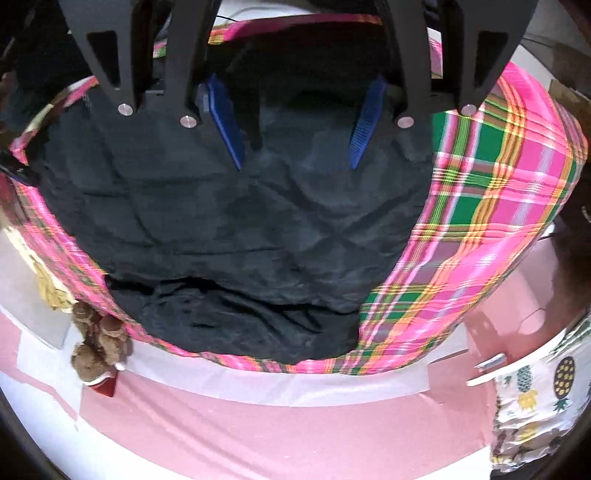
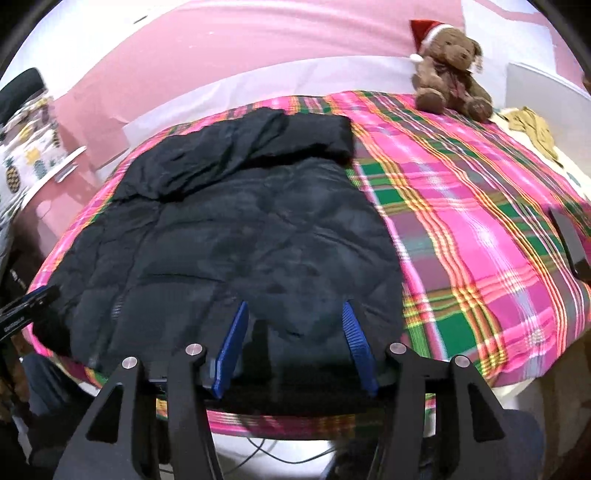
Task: Fold large clothes
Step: 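Move both tools over to the side edge of the folded jacket, then grasp the jacket side edge with both tools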
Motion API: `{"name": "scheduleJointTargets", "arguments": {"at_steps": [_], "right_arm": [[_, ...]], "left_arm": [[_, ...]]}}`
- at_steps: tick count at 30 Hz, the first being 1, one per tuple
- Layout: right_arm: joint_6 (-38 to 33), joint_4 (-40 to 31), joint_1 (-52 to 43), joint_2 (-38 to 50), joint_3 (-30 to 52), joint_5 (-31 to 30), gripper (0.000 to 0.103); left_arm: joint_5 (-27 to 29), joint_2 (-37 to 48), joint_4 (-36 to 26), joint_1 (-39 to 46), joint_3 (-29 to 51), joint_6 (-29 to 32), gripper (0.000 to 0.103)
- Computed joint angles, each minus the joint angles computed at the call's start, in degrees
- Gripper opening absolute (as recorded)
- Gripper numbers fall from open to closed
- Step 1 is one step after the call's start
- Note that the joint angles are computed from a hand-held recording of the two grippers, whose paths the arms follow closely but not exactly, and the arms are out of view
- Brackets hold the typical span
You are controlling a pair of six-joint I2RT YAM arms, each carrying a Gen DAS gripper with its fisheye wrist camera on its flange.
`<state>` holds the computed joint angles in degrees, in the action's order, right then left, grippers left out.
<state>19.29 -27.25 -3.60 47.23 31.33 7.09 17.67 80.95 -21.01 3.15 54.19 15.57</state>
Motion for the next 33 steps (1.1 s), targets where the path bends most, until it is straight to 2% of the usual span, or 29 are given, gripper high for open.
{"name": "scheduleJointTargets", "arguments": {"at_steps": [10,11,14,19,24,31,33], "right_arm": [[-1.76,2.98,-10.51,2.01,-2.61,-4.36,0.054],[-1.79,3.25,-11.47,2.49,-2.68,-5.2,0.054],[-1.22,4.11,-14.92,3.98,-3.25,-9.4,0.055],[-0.43,4.72,-19.82,4.88,-4.58,-18.8,0.055],[0.43,4.52,-21.62,4.18,-5.63,-25.14,0.056],[-0.11,7.54,-23.72,8.44,-5.2,-28.38,0.056],[0.12,7.46,-22.99,9.05,-4.56,-27.66,0.054]], "left_arm": [[-0.39,6.28,5.49,5.58,1.12,2.34,0.064],[-0.25,6.54,5.83,5.81,1.11,2.29,0.067],[0.55,8.15,5.88,6.66,1.76,1.96,0.072],[7.12,10.91,1.5,9.66,3.56,0.84,0.072],[8.77,9.87,2.23,9.77,1.17,1.61,0.073],[7.98,12.86,5.64,7.78,2.3,0.26,0.075],[6.93,12.7,5.48,7.18,2.37,0.09,0.071]]}}
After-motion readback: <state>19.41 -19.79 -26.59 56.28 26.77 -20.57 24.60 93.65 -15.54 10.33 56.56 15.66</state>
